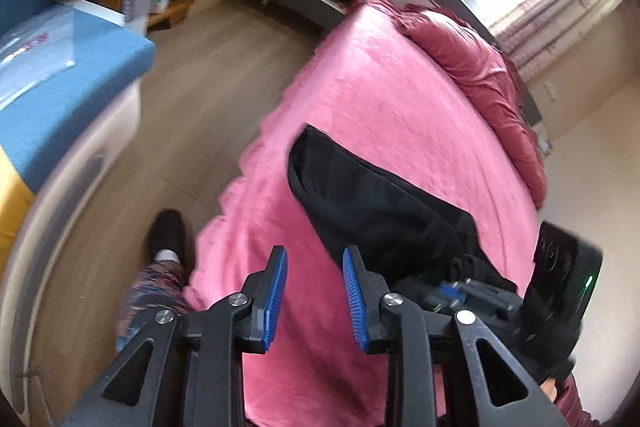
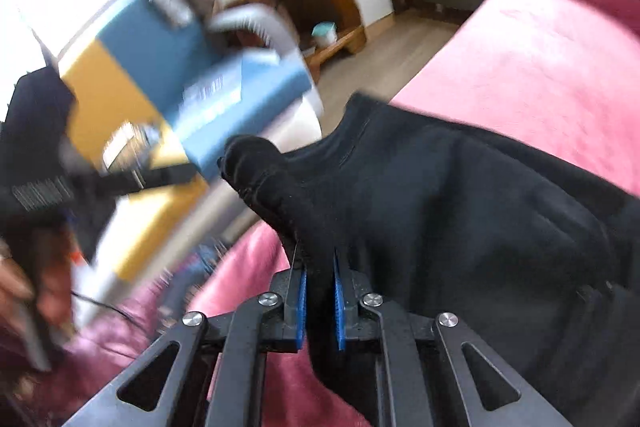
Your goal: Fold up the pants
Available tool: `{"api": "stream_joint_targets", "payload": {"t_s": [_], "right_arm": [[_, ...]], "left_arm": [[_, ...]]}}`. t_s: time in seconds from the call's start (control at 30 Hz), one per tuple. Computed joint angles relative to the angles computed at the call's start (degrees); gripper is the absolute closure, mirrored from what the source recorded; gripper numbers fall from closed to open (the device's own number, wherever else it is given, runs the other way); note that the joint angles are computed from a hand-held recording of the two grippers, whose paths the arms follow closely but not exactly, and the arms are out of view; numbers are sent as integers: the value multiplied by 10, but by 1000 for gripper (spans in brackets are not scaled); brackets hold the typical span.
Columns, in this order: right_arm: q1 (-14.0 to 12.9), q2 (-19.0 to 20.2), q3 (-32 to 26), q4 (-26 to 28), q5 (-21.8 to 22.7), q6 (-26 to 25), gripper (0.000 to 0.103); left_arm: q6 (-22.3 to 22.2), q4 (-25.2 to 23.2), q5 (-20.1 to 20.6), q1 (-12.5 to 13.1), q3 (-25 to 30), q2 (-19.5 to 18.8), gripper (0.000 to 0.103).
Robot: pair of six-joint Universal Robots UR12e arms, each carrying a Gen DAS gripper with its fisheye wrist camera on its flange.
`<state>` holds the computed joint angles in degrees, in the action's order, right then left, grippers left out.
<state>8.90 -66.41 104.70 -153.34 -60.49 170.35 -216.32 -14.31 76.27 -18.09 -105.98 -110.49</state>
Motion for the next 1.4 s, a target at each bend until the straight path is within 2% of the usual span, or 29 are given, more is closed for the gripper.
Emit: {"api": "stream_joint_targets", "payload": {"t_s": [0.07,0.1,0.13,0.17,0.2,0.27,0.3,0.37,0.4,0.47,0.53,0.67,0.73,0.87,0.97,1.13,1.23,1.33,1.4], "right_arm": [[-15,-9,11,-16,32,20,92],[-21,-15,18,-22,40,20,92],[-24,-21,25,-29,46,19,92],[-28,-27,34,-38,51,15,92],[-30,-34,42,-45,54,13,92],[-32,-46,62,-69,49,11,92],[-33,-52,71,-80,43,11,92],[-35,-62,86,-98,28,14,92],[-37,-67,92,-102,24,13,92],[-39,-76,104,-117,5,13,92],[-43,-81,113,-138,-2,30,92],[-58,-105,136,-164,0,51,92],[-66,-113,145,-187,4,71,92],[-92,-135,173,-247,14,158,92],[-130,-155,211,-291,29,249,93],[-186,-181,274,-301,46,348,93],[-200,-195,297,-281,42,360,96],[-206,-205,308,-249,22,347,96],[-205,-206,305,-228,14,346,96]], "left_arm": [[-14,20,-39,2,4,-9,67],[-28,40,-62,3,6,-15,62],[-47,60,-84,4,10,-22,55],[-67,76,-100,5,13,-29,41],[-91,96,-121,7,16,-37,37],[-136,125,-156,11,25,-52,36],[-155,141,-167,11,29,-59,30],[-167,148,-182,9,40,-69,19],[-169,149,-191,8,48,-74,19],[-141,120,-204,2,66,-80,19],[-111,90,-197,-8,86,-84,20],[-77,91,-192,-24,121,-97,21],[-66,100,-212,-30,147,-108,21],[-27,113,-266,-47,206,-132,21],[9,107,-314,-60,241,-149,21],[58,78,-346,-73,249,-153,21],[101,35,-318,-77,232,-142,21],[168,-44,-249,-87,223,-130,21],[196,-85,-213,-96,222,-128,21]]}}
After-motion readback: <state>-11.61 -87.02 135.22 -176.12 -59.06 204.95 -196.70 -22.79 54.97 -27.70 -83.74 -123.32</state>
